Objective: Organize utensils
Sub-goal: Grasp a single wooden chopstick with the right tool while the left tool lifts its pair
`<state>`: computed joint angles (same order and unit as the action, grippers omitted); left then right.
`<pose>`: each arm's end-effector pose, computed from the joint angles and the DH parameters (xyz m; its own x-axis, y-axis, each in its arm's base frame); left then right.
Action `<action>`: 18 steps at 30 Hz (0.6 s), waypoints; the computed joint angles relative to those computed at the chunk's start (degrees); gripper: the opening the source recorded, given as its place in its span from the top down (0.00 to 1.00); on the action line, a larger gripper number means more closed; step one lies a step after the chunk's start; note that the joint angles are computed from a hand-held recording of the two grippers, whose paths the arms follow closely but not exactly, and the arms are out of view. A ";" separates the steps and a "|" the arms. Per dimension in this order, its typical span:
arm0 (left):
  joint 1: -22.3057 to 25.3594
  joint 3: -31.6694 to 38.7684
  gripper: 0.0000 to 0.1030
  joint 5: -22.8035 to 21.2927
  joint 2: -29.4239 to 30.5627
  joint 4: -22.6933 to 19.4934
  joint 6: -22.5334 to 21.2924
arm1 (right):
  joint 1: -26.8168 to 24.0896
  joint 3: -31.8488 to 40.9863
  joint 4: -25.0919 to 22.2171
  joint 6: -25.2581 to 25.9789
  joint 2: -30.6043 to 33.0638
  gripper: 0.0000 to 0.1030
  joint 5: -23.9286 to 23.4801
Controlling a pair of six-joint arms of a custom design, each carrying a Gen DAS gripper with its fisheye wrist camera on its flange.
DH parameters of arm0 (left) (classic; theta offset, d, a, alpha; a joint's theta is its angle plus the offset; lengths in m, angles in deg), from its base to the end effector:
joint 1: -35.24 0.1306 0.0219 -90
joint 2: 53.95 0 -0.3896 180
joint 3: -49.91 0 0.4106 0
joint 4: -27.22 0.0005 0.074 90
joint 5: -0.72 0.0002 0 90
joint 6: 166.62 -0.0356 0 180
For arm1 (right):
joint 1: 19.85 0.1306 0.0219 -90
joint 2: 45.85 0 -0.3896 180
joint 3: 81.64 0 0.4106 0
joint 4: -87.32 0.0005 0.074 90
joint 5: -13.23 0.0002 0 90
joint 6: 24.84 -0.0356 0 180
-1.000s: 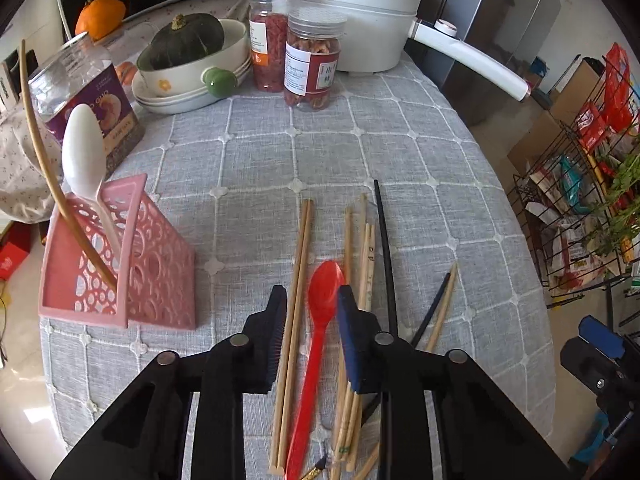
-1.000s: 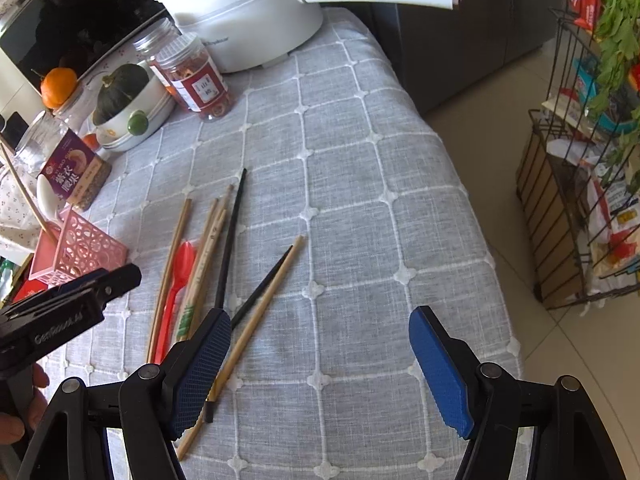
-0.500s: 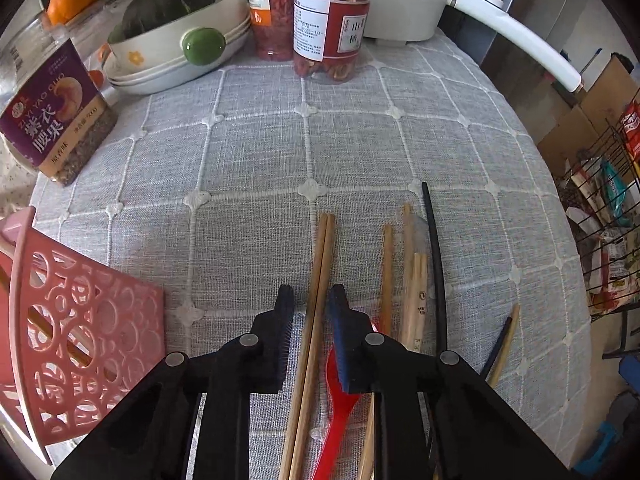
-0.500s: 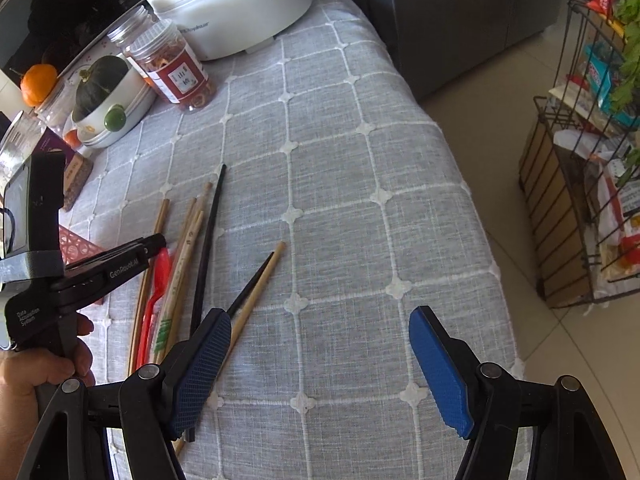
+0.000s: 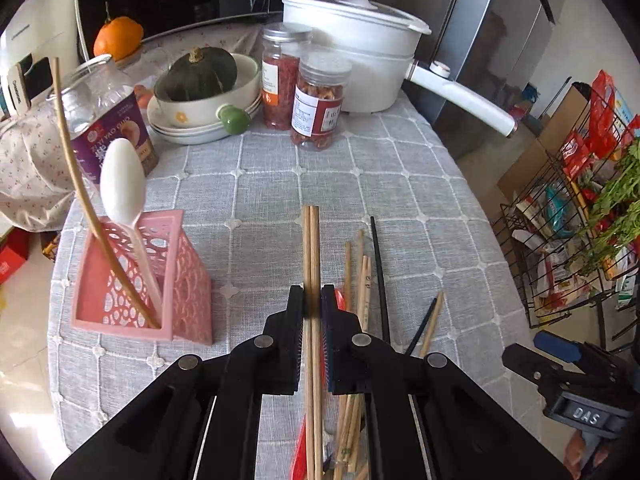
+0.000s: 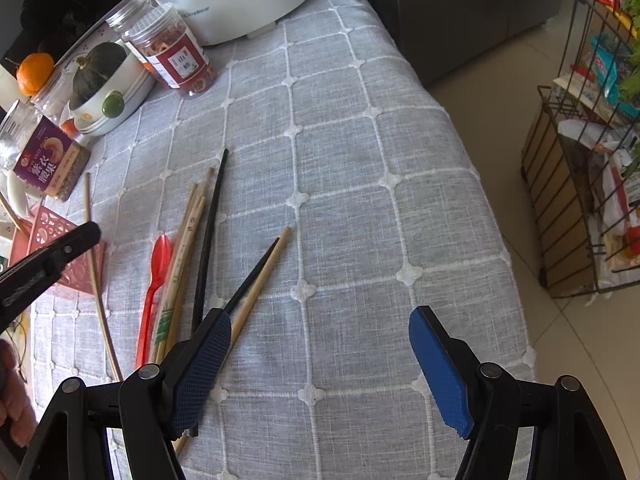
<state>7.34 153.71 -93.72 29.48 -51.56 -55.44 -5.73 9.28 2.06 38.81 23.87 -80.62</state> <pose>0.3717 -0.1943 0.5672 -0.8576 0.0465 -0.5123 0.1296 0.9833 -0.1278 0.3074 0.0793 0.5460 -0.9022 0.2297 -0.3652 0.1434 0.9580 0.2483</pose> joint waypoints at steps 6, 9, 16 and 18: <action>-0.08 -1.14 0.91 -1.03 -7.28 0.45 -1.59 | 1.31 0.00 0.15 -2.41 0.75 0.24 -0.84; 1.15 -3.44 0.91 0.57 -11.02 1.76 -2.37 | 2.24 0.05 0.65 -3.98 1.66 0.24 -0.86; 6.61 -6.92 0.92 5.99 -14.82 4.19 -5.72 | 5.36 0.54 0.40 -4.72 6.35 0.37 0.62; 8.21 -7.38 0.92 7.92 -14.99 4.65 -6.06 | 5.98 0.67 0.02 -5.13 7.60 0.46 1.21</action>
